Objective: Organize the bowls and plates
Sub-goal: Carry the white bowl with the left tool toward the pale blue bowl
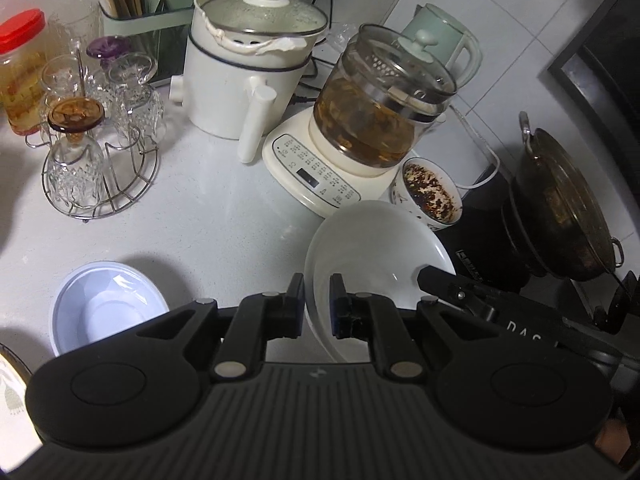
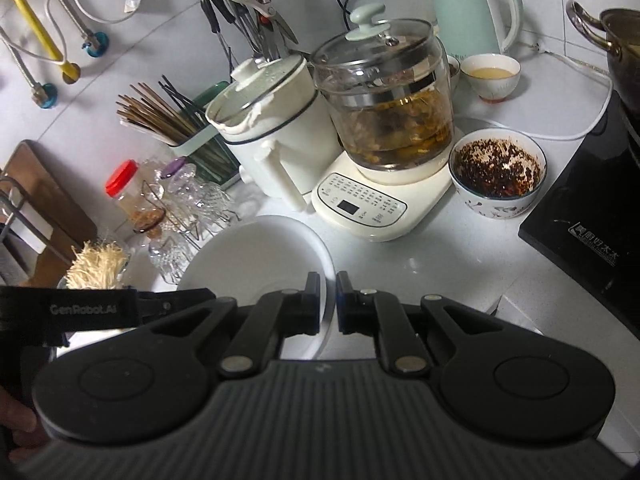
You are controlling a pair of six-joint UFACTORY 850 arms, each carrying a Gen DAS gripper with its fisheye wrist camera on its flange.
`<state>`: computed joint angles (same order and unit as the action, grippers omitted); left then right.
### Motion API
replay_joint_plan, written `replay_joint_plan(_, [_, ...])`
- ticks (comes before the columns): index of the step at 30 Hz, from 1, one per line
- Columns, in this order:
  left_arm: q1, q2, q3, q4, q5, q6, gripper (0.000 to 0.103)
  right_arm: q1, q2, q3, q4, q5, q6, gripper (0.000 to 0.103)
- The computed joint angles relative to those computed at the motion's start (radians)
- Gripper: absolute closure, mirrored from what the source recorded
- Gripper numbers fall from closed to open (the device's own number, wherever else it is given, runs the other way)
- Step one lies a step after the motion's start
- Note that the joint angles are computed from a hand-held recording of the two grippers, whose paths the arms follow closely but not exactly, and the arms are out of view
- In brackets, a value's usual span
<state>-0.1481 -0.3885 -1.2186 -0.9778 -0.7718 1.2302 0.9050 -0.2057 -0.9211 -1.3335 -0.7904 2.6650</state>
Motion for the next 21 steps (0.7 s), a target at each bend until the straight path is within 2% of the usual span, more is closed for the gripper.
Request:
replay_joint_plan(7, [0.034,0.049,0.048,-0.049,-0.01,0.073,0.09,0.029,0.006,-0.017,0.013,-0.017,-0.022,0.092])
replay_joint_plan(21, [0.14,0.089,0.057,-0.094,-0.068,0.137,0.09,0.077,-0.059,-0.128,-0.002,-0.077,-0.057,0.092])
